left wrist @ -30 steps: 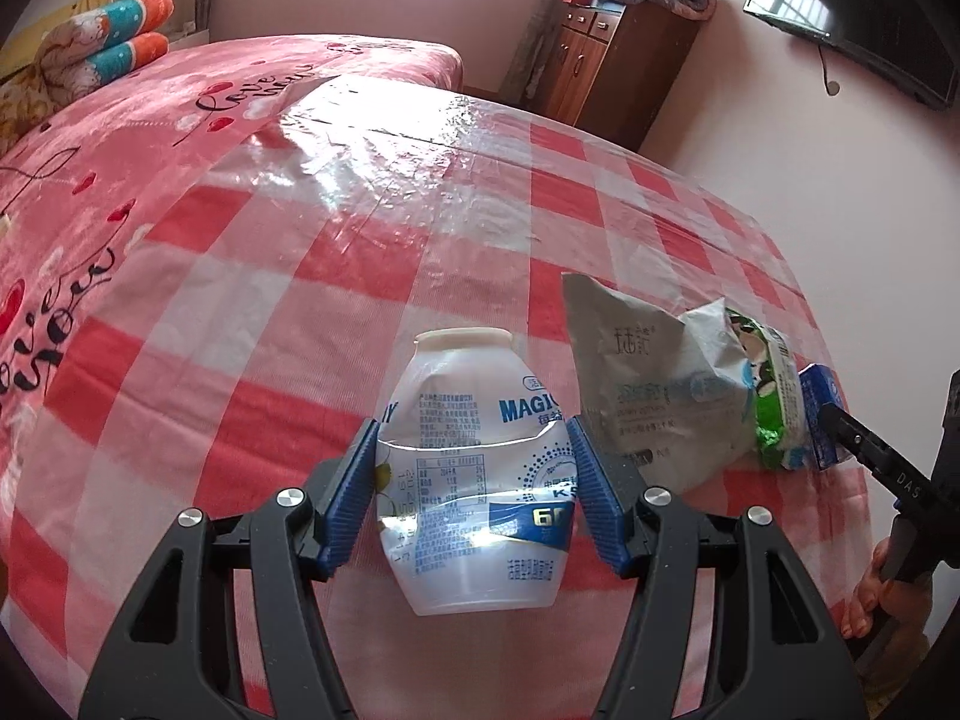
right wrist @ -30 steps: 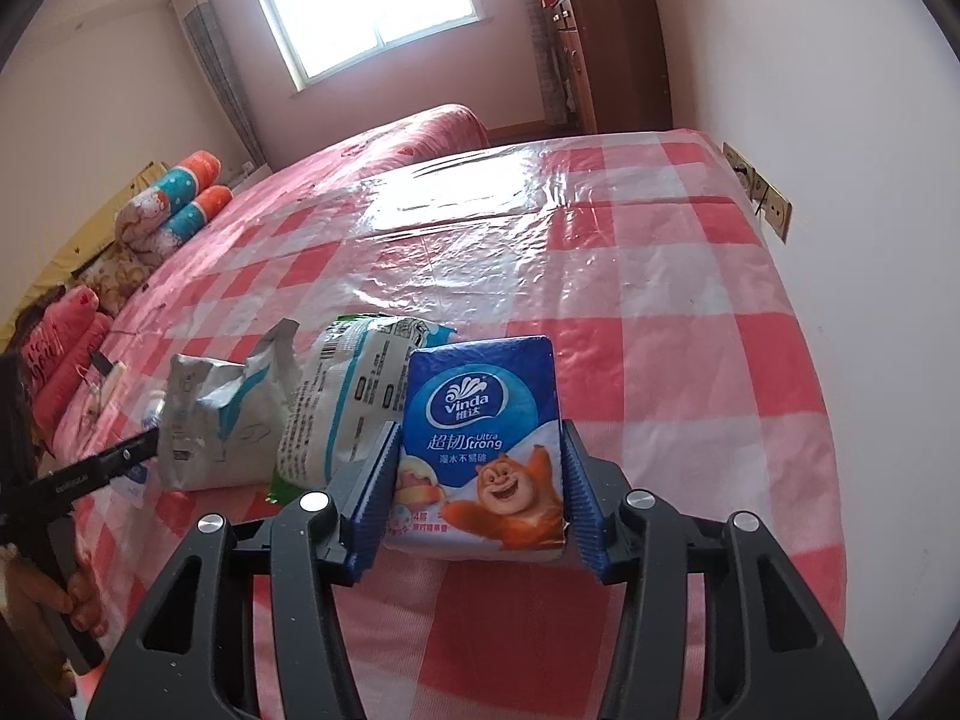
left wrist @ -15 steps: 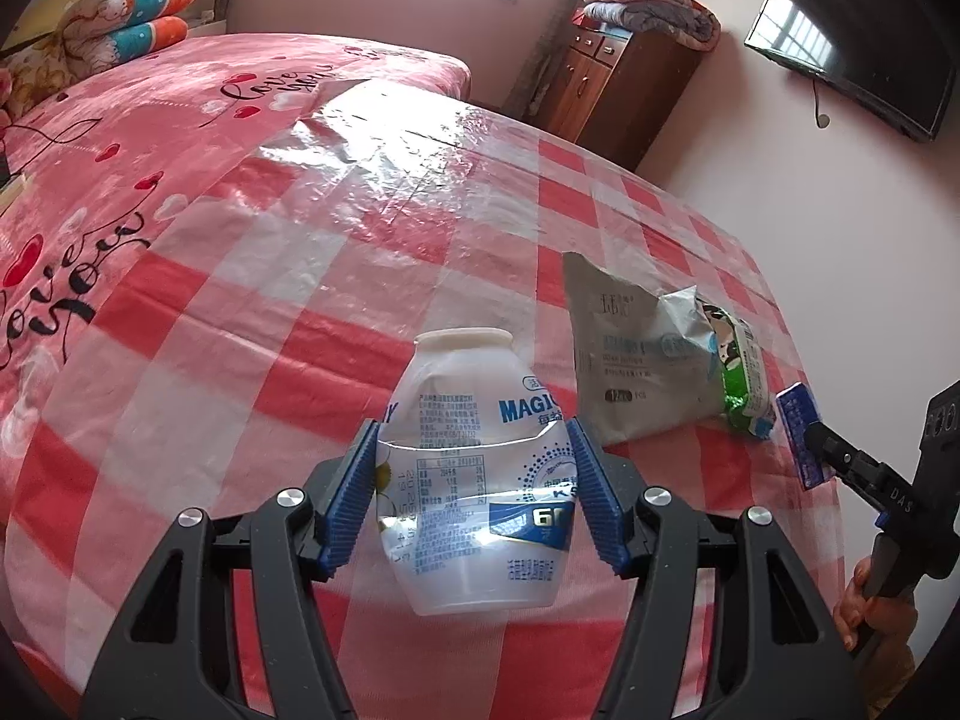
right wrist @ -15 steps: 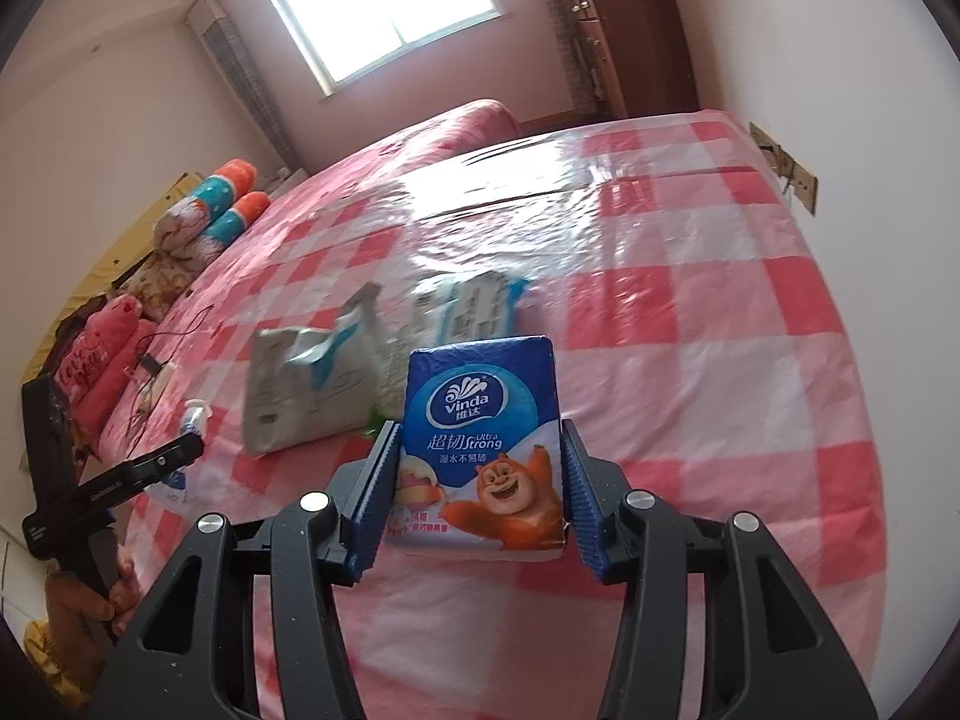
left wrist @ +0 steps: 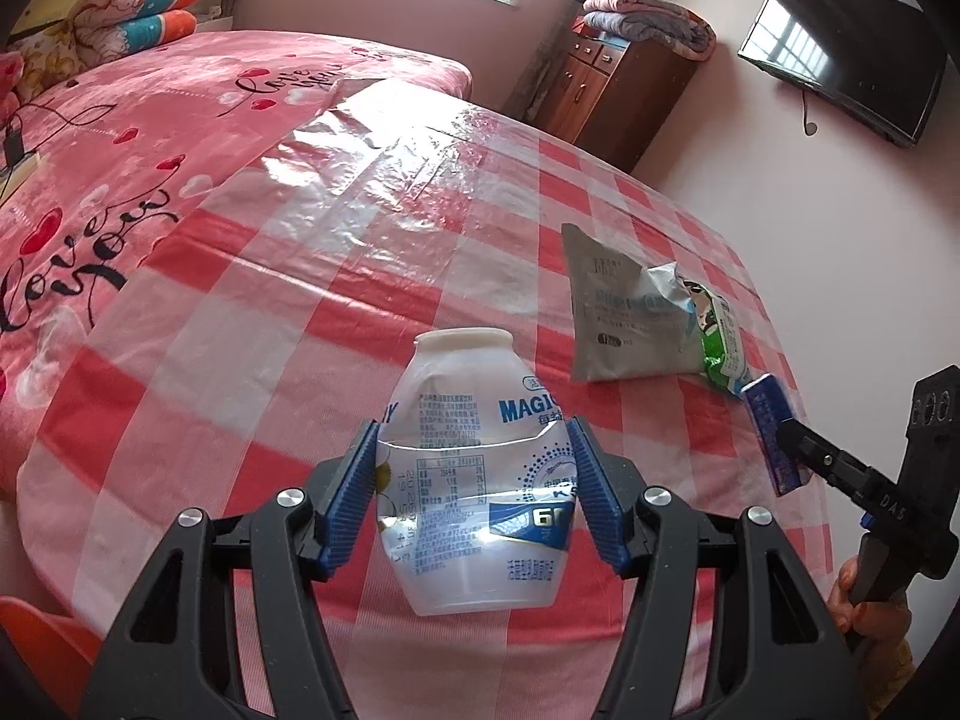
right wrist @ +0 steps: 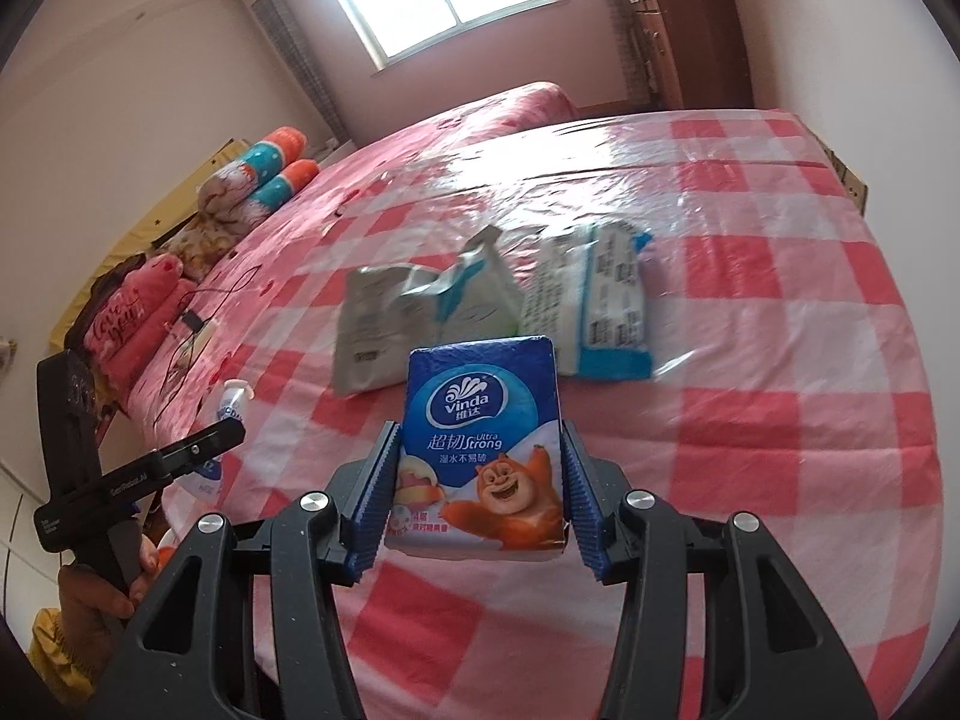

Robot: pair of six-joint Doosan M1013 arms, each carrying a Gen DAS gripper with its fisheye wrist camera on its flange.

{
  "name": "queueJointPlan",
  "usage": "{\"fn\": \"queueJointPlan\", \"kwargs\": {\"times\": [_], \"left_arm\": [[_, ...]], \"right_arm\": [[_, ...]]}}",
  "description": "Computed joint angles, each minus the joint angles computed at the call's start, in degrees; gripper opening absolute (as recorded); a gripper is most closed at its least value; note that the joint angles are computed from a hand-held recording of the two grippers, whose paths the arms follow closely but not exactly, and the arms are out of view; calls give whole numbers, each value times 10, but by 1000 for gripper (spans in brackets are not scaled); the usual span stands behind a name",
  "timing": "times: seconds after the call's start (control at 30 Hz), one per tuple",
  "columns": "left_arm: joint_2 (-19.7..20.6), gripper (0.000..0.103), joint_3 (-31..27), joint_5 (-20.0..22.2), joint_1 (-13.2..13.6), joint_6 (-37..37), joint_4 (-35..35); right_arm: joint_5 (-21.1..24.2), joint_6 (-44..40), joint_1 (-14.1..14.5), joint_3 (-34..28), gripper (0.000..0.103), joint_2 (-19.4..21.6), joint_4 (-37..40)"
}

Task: Collect trash
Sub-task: 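Carry the bottle and tissue pack over the orange bucket and open both tools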

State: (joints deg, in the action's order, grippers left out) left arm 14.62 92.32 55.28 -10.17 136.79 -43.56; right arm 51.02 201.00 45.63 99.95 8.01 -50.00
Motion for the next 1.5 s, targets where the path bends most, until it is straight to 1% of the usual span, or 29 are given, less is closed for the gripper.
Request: {"fn": "queueJointPlan", "kwargs": {"times": [0.57,0.87,1.17,1.5], "left_arm": [[-19,63,25,25,30,24,-15],[-24,63,30,30,47,26,-21],[-31,63,38,33,74,29,-26],[-40,63,45,30,110,27,-23]], "right_arm": [[-41,-42,7,-25,52,21,29],[-60,-84,10,-48,52,37,50],[-92,-164,14,-83,52,63,92],[-125,-267,13,-129,52,93,161]]}}
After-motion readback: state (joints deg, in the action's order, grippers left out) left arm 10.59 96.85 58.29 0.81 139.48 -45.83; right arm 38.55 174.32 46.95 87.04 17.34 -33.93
